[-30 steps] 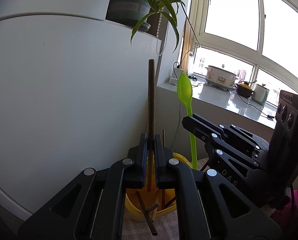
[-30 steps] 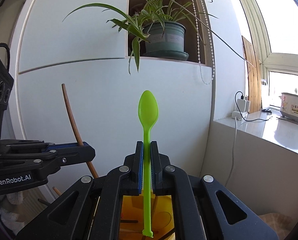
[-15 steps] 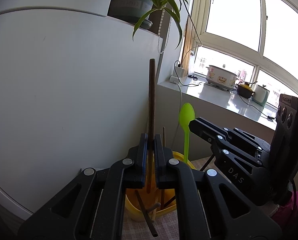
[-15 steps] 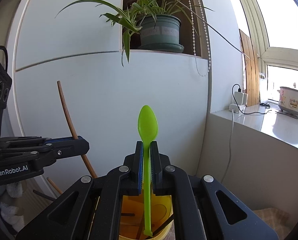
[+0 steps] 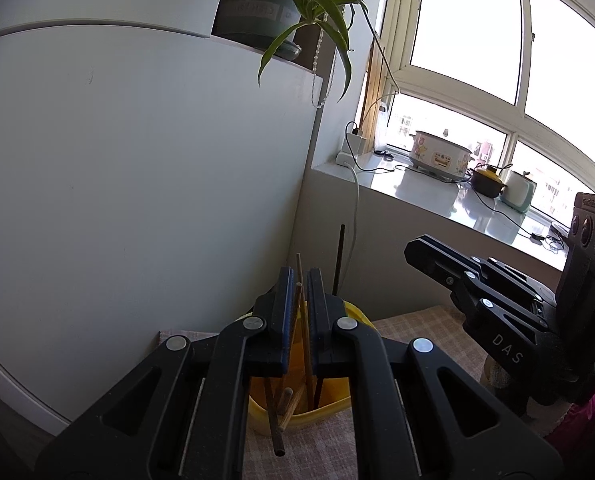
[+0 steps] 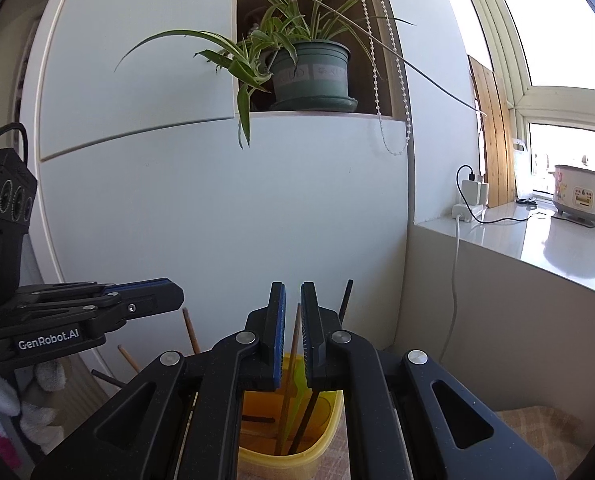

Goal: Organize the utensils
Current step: 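Open the right tool while the left tool opens, releasing spoon and chopstick, then move both tools down to the last wooden chopsticks on the cloth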

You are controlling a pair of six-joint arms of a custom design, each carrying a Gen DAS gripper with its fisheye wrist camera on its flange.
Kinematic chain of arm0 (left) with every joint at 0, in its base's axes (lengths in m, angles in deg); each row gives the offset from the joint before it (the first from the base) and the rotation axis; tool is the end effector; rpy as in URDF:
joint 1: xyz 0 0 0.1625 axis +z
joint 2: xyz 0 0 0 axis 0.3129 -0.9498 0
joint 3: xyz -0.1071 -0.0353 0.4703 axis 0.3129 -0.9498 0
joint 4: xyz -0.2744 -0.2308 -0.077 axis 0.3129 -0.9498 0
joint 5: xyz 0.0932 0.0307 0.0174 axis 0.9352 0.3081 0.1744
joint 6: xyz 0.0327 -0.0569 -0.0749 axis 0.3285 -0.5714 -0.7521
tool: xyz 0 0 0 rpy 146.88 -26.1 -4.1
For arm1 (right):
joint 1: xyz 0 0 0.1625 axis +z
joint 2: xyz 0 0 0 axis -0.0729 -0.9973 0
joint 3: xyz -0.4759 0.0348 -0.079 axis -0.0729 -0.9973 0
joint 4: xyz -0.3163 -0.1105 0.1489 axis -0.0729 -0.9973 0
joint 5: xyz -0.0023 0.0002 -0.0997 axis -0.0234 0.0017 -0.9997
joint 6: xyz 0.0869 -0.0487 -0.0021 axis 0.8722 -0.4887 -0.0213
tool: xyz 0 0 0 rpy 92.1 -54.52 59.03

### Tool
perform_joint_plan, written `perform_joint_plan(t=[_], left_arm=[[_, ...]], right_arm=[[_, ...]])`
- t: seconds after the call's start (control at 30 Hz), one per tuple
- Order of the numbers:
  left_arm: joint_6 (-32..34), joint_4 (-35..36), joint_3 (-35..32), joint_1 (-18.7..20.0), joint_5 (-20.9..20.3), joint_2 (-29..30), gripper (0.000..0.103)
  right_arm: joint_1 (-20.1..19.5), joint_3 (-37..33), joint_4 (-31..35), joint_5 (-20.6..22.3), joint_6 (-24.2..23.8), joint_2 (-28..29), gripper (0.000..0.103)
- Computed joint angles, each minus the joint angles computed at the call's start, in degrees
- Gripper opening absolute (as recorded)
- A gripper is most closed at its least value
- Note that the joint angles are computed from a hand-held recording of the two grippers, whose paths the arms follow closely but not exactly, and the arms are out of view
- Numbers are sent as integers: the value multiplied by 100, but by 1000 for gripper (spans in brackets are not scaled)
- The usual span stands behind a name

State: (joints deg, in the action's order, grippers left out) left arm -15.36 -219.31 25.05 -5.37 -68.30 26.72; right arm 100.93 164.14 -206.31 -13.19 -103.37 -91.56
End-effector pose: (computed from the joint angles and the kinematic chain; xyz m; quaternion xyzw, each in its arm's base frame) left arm -0.4734 -0.3418 0.1554 0.1023 0.7976 -0.5275 0.2742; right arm 0.2043 -0.4184 0.3946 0.4595 -0.7965 0.3904 0.0457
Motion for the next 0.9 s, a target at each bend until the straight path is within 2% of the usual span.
perform_joint_plan(t=[0.3,0.5,0.67,0.7,0.77,0.9], left_arm=[[-610,1106,-429,-227,28,224,4],[-707,1393,-706,-373,-21,482,4],[-527,1110,-824,-440,-183,739,4],[-539,1090,-843,-455,-226,788,7],[-471,957,-880,-466,-325,903,18],[-204,514,-925,-439,-579,1148,19]], right_arm=[[-368,25,787,94,-97,-596,6],[-658,11,1296,66,-199,-1010,6],[-930,-4,1718,-16,-399,-1307,7],[-992,-18,1820,-37,-441,-1358,9],[-1127,-49,2007,-94,-482,-1457,24],[-1359,-111,2214,-332,-533,-1561,27]])
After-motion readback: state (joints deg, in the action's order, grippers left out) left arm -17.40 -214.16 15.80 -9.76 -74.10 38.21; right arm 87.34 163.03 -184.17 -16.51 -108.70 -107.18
